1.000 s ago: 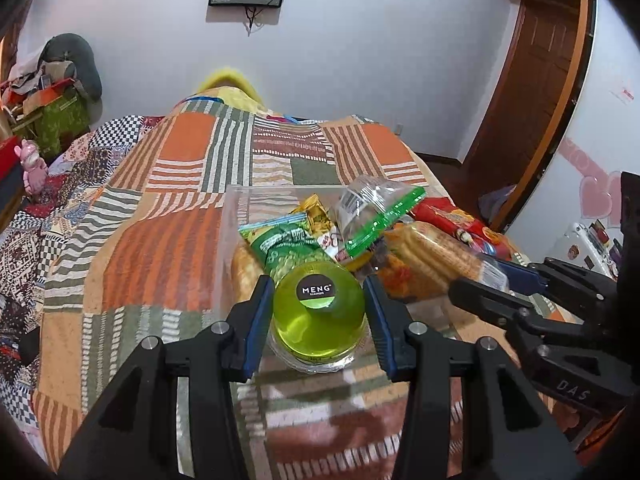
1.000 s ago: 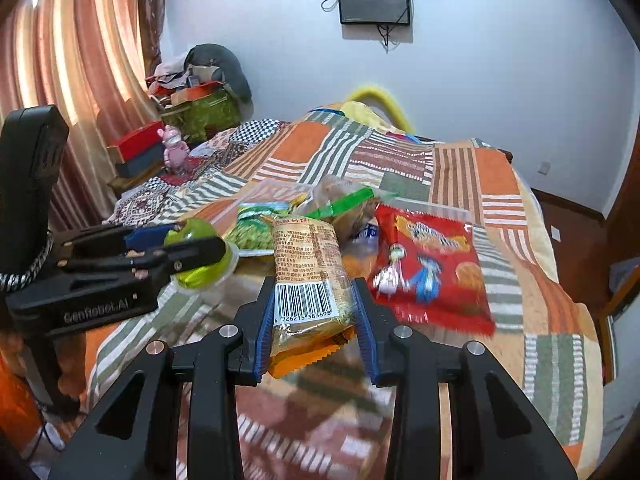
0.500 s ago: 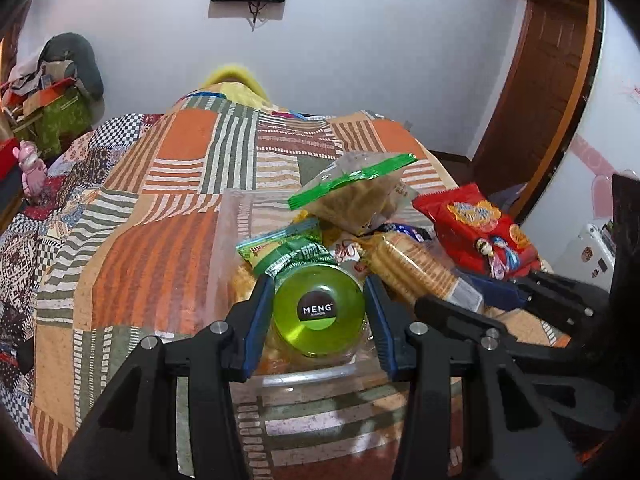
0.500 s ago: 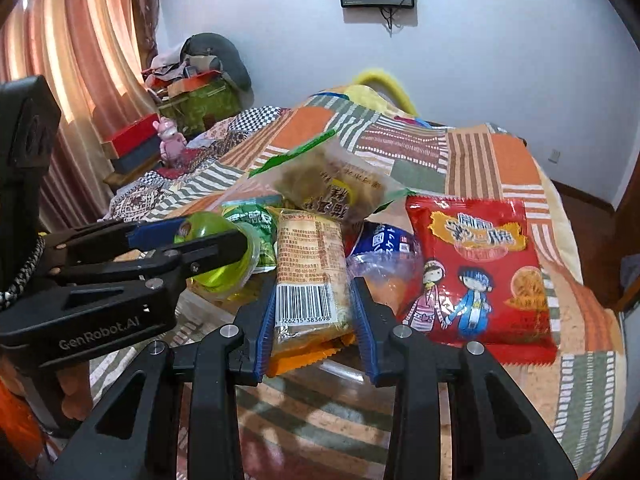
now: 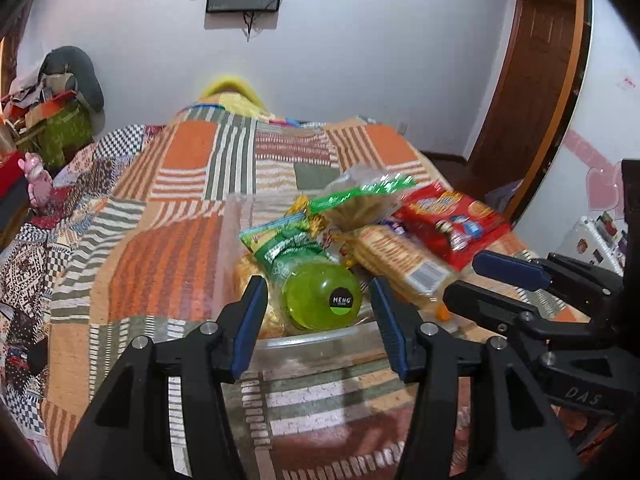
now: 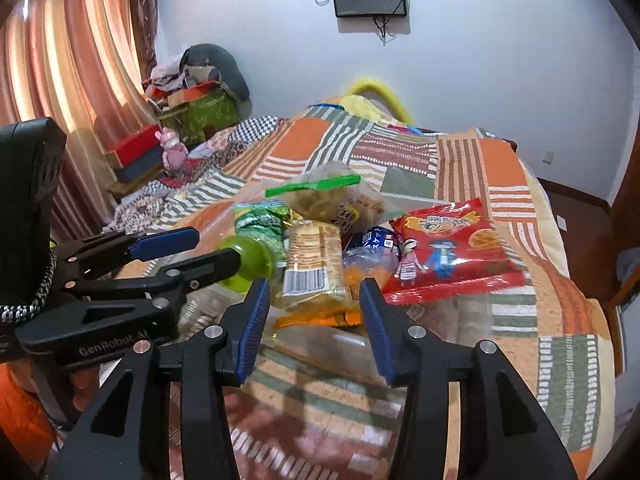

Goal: Organize snacks

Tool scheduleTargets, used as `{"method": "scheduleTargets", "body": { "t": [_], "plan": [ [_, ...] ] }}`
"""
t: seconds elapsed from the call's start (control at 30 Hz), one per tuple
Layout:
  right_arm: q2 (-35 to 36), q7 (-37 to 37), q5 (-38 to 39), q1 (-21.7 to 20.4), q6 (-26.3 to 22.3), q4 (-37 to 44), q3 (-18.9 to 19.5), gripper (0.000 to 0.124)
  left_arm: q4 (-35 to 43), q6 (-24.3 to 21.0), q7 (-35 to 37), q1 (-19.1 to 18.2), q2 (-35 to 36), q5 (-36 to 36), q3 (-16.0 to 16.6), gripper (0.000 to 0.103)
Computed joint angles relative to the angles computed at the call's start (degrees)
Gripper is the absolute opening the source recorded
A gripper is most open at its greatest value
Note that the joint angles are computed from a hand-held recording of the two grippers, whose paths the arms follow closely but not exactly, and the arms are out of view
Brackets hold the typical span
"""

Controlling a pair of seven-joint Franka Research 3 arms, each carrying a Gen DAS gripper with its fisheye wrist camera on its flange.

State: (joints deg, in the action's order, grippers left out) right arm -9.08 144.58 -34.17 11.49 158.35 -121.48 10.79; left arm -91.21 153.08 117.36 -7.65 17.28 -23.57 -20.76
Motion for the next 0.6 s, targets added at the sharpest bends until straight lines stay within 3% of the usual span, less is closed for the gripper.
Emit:
{"method": "scheduleTargets", "body": {
  "t": [0.13, 0.3, 0.6],
  "plan": [
    [-3.51, 2.01, -1.22, -0.79, 0.33, -1.71, 1.09, 0.043, -3.89, 1.92, 4.31, 1.84, -4.82, -5.89, -1.21, 0.053],
    [-9.41, 6.96, -4.87, -4.36, -0.27, -3.51, 5.18, 0.043, -8.93, 4.63, 12.77, 1.69, -12.29, -17.34, -0.17, 0.053],
    [-20.10, 14.61, -9.48, -11.86, -1.98, -5.01, 13.40, 0.043, -15.95, 7.93, 27.15, -4.29, -24.79, -35.28, 6.18, 0.057]
  ]
}}
